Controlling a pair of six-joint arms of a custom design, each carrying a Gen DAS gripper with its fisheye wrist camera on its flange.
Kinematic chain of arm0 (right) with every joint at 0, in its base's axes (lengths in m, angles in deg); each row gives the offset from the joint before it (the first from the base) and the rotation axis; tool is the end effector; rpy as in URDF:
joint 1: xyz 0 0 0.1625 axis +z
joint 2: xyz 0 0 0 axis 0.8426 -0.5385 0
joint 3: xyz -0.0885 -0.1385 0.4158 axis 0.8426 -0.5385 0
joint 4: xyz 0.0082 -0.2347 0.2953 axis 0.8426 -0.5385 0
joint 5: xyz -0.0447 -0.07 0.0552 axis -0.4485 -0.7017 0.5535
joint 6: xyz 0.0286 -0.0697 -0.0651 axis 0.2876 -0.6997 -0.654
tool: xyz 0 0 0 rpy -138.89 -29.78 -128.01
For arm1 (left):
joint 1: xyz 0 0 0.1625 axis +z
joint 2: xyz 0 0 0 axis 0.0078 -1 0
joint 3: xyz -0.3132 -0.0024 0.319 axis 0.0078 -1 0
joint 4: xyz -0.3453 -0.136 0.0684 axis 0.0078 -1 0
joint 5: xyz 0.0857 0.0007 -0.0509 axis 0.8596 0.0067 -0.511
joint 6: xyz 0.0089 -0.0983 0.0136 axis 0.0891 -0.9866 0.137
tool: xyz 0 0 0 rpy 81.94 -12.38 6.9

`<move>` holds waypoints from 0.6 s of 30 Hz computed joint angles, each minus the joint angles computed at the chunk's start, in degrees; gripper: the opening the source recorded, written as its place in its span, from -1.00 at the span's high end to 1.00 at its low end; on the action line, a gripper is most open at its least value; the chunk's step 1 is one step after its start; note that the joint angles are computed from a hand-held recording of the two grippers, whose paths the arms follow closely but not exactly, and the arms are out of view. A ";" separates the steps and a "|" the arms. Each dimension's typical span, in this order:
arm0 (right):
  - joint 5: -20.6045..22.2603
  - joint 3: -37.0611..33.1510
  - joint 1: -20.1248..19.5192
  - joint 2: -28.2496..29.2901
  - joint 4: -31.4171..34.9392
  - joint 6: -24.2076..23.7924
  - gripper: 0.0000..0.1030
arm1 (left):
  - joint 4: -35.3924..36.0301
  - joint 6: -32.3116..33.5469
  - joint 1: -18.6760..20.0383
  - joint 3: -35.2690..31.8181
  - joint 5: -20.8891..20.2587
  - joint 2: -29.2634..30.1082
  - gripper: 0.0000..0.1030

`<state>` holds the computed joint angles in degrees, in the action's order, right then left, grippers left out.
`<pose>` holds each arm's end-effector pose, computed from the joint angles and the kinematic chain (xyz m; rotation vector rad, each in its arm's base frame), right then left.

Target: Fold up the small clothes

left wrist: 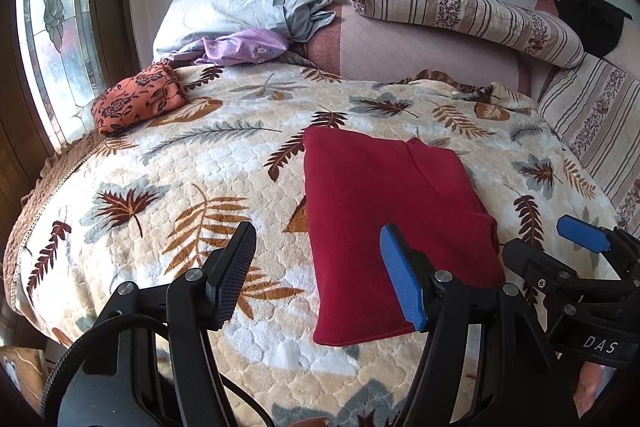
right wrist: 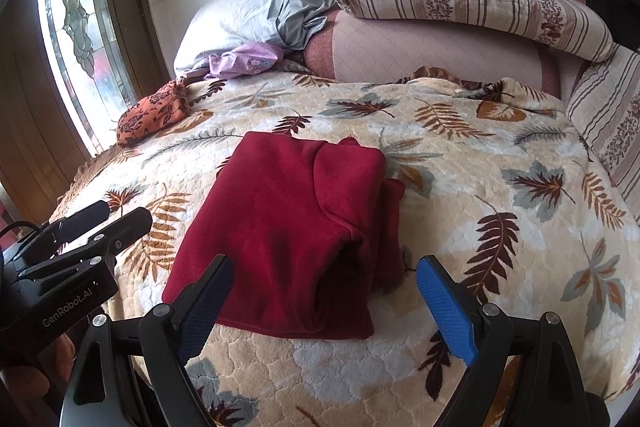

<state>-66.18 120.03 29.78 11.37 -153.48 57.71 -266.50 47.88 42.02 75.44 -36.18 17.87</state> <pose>0.0638 -0.4693 0.2302 0.1690 -2.2680 1.0121 -0.2789 -0.5309 -0.0041 0.8189 2.3111 -0.8688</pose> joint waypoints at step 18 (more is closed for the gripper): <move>0.28 -2.62 -1.74 0.19 4.22 1.53 -0.76 | 0.30 2.30 1.59 -3.44 -0.55 2.06 -0.26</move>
